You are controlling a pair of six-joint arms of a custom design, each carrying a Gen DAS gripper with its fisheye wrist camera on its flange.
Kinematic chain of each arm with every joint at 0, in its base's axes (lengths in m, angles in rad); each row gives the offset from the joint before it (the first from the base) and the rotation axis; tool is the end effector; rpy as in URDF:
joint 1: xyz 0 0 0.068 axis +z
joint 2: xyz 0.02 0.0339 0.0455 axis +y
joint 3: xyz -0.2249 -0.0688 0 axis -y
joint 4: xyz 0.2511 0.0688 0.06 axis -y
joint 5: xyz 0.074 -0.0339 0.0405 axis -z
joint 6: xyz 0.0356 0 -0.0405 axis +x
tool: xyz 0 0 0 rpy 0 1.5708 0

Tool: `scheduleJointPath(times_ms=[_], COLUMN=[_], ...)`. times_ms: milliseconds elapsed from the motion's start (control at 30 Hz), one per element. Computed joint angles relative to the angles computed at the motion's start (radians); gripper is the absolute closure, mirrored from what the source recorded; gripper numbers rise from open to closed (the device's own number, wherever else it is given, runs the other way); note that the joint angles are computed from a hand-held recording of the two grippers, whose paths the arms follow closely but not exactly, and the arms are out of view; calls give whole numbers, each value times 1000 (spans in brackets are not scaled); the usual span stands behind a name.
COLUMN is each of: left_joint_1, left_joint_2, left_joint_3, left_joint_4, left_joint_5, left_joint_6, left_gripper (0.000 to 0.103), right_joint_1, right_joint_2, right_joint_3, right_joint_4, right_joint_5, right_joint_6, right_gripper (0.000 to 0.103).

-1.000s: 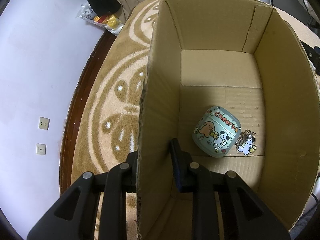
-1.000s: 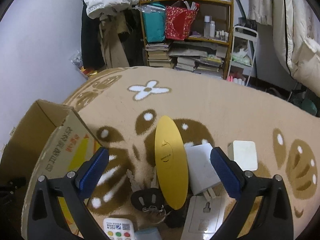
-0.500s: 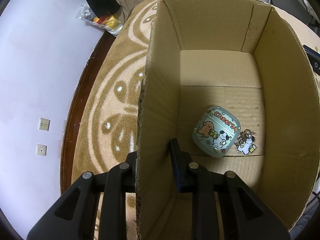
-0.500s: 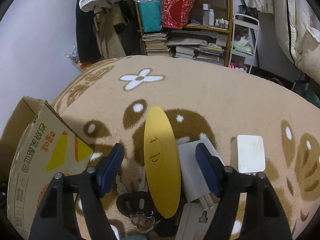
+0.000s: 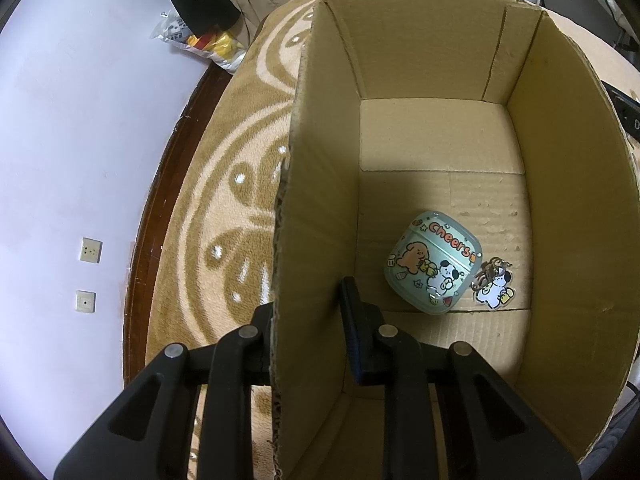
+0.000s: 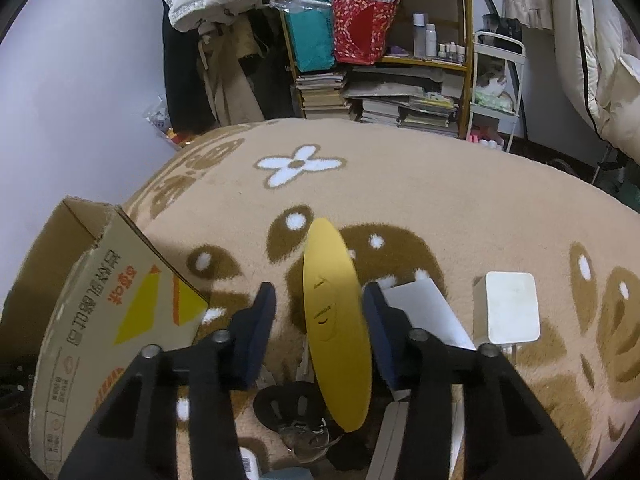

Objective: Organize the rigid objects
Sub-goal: 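Move the right tool to the yellow oval object and grasp it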

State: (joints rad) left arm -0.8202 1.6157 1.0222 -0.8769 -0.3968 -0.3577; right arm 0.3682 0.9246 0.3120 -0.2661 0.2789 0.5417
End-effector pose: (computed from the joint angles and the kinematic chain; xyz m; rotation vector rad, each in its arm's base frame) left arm 0.2028 -0.1972 0.1412 0.6170 2.7443 0.3917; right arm 0.1841 0.0605 0.1144 0.3293 2.3829 0.0777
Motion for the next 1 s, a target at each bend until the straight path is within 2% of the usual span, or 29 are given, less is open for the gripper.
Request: scheduleJointPath(times_ms=[367,433,533,900,1000], left_joint_1=[-6,-5,-4,-3,0], left_joint_2=[3,2,7,8,7], left_joint_3=[-3,-6,-6,-6,-7], left_joint_4=[3,5,9,8,9], left_joint_5=[-6,-7,-7,-13,-16], left_joint_6=[-1,1,0,4,8], left_gripper=[80,79,79,78,78], right_joint_1=[42,51,23,-53,-60], right_joint_2=[3,11,-20,-33,13], right_joint_3=[19,24,10,-6,5], right_joint_4=[-22,-28,-36,-72,-56], right_joint_5=[18,39,8,-44,-58], right_joint_6=[19,29,35,43,40], right_gripper=[62,79,80,80,76])
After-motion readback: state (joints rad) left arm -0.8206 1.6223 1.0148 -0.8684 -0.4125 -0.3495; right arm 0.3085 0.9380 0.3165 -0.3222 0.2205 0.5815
